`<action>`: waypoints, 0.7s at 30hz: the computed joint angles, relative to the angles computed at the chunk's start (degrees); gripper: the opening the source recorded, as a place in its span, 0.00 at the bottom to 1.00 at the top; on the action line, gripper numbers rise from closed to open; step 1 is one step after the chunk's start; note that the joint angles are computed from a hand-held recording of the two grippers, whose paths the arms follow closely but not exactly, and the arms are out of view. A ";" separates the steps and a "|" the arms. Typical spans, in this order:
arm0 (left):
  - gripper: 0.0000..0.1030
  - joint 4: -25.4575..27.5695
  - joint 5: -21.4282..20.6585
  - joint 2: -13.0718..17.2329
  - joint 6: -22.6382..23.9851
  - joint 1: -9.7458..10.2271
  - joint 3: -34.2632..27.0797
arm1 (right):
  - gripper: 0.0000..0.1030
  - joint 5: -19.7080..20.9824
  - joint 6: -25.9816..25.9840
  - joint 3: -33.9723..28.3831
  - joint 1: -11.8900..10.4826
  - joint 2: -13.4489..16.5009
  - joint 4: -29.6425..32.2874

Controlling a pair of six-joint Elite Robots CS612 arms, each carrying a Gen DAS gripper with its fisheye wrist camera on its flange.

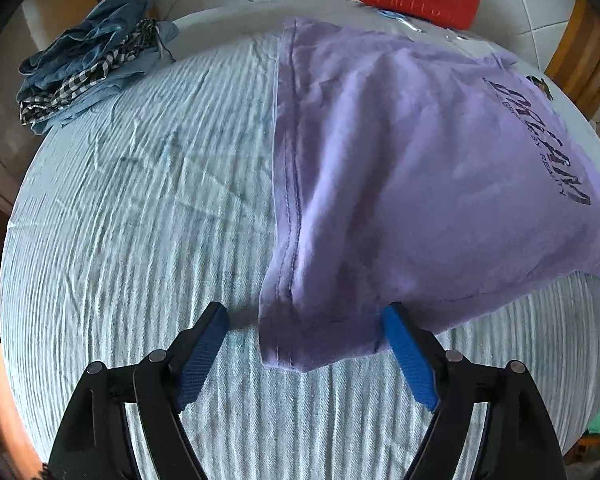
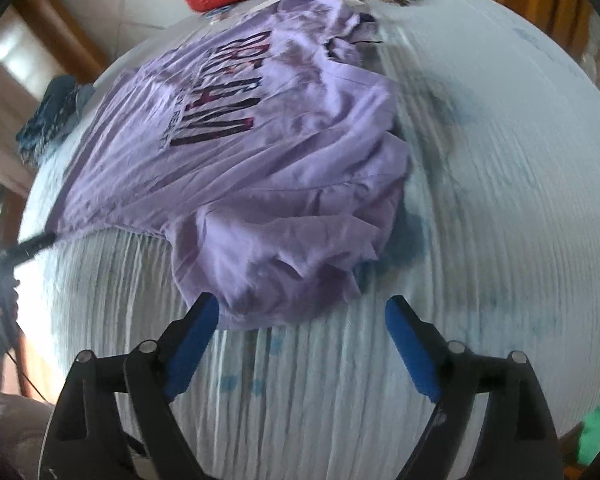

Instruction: Fold clothes

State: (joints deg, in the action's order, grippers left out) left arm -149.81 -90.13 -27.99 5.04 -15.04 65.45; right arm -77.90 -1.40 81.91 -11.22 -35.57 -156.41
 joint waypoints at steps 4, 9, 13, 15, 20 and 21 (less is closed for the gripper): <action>0.55 0.31 0.00 -0.13 -0.93 -0.29 -0.04 | 0.78 -4.22 -1.20 -1.33 1.19 1.20 -1.04; 0.11 0.29 1.79 -1.16 -2.22 -0.96 0.78 | 0.13 -4.43 1.88 -1.44 1.02 0.35 0.45; 0.08 -0.71 0.23 -2.56 -4.41 -0.38 1.86 | 0.12 0.26 4.61 0.71 -0.14 -1.70 0.90; 0.08 -1.15 -1.14 -3.38 -5.04 0.04 2.47 | 0.11 2.75 5.57 1.83 -0.83 -2.95 1.93; 0.08 -1.28 -0.74 -3.63 -4.85 0.04 2.00 | 0.11 6.55 6.22 2.44 -1.65 -3.99 1.40; 0.08 -0.81 -1.17 -3.33 -5.03 0.20 1.55 | 0.11 5.66 5.90 2.33 -1.55 -3.95 0.95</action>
